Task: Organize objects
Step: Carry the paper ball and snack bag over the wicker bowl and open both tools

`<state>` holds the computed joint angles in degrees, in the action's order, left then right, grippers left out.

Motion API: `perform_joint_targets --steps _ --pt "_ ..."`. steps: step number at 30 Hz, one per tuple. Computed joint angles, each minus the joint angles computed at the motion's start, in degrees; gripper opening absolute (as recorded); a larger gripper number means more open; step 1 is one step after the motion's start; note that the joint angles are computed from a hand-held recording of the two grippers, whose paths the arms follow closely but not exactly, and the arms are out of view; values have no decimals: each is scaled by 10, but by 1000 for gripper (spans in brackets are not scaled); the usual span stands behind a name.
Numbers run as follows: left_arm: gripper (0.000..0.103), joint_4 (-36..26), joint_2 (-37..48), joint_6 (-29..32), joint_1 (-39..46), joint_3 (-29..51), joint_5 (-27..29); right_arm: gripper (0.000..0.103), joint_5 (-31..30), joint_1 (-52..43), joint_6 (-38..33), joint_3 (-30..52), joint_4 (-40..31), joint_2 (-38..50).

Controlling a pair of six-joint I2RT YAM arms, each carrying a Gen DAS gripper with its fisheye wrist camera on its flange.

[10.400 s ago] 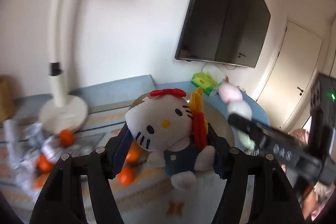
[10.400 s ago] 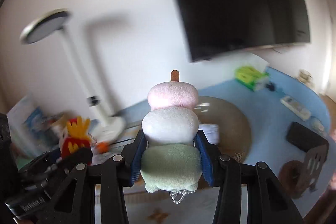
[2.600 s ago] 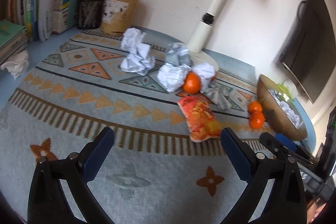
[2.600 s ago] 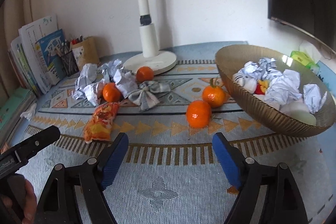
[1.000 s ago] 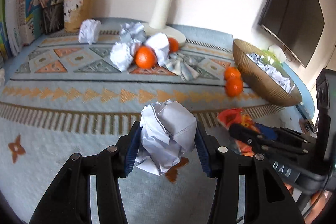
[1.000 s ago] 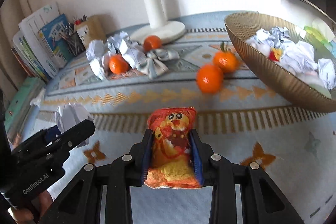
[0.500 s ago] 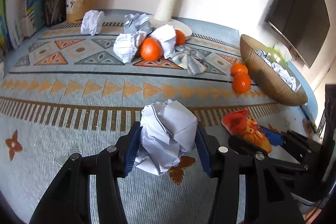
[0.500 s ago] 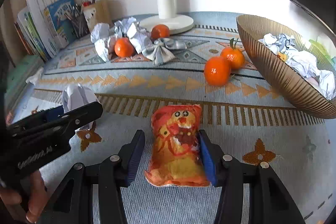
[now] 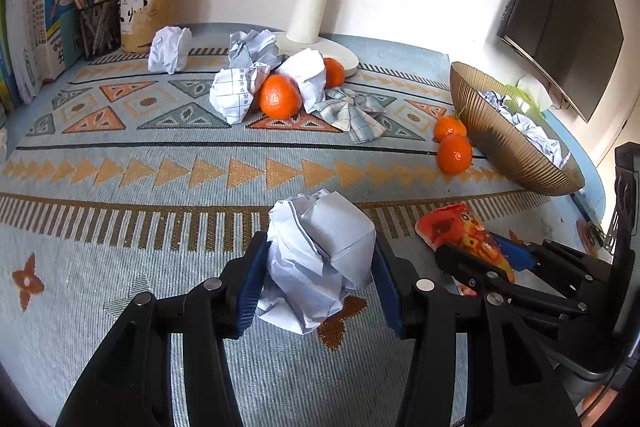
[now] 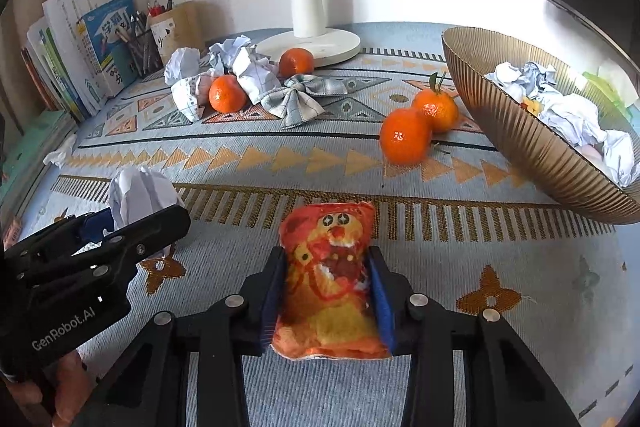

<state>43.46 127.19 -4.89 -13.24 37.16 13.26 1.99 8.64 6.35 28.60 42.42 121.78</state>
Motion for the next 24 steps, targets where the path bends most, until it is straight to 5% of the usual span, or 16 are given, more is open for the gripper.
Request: perform_joint_targets --steps 16,21,24 --pt "47 23 -7 6 -10 -14 -18 35 -7 -9 10 -12 28 1" --pt "47 19 -76 10 -46 -37 -6 34 -99 -66 19 -73 103 -39" --pt "47 -7 -151 26 -95 -30 -28 34 -123 -115 13 -122 106 -133"
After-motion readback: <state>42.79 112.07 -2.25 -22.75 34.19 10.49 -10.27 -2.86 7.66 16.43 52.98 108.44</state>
